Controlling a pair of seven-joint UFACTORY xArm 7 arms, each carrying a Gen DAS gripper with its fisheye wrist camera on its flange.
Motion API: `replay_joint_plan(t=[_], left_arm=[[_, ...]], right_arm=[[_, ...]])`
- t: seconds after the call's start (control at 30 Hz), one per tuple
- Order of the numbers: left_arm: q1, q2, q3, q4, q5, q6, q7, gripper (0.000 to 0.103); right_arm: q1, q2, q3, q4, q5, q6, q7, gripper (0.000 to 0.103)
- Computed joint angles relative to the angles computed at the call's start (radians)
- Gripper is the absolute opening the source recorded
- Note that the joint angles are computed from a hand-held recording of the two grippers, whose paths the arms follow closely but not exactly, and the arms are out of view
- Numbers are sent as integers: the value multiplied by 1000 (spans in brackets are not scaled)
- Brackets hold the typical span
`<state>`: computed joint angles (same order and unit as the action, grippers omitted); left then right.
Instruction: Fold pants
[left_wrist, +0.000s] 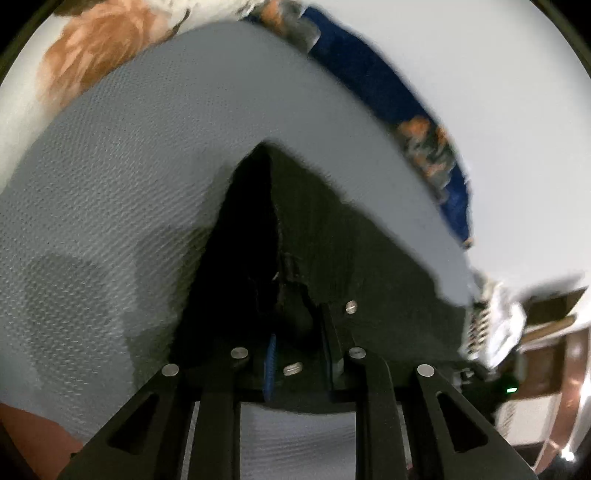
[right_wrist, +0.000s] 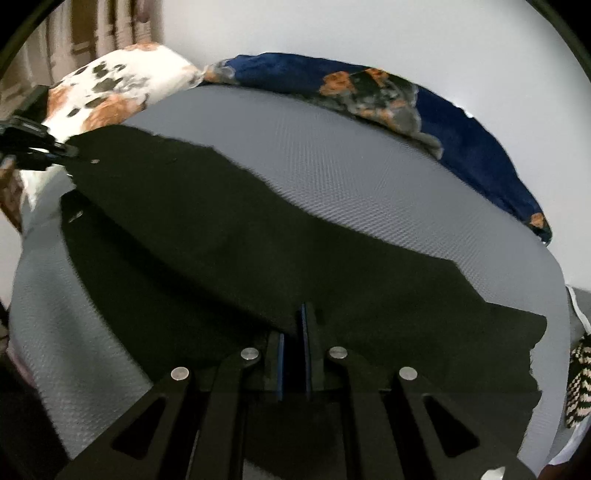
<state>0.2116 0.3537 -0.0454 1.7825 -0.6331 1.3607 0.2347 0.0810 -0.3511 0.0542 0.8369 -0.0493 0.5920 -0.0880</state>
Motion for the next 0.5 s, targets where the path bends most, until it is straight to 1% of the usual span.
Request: replay_joint_plan(t=[0.07,0.2,0.27,0.37,0.4,0.5], left_arm=[[0,10,9,-20,38,19,6,20],[30,12,9,-42,-3,29,26,20],[32,1,10,-45,2,27,53,20],[42,-23,20,-60,24,38,118,20],[42,-34,24,-74,35,39,137,20],[16,-54,29,-113,75,4,157,20]], right_arm=[[12,-5,11,-26,-2,26,-5,6],[27,2,22,-71,-3,45,-3,6],[32,-5,24,-85,-5,48,3,6],[51,-26,-2,-87,53,66,-15,6],[61,-33,-18,-89,90,77,-29,6],[70,-42,-26,-104,139,97,-43,6]])
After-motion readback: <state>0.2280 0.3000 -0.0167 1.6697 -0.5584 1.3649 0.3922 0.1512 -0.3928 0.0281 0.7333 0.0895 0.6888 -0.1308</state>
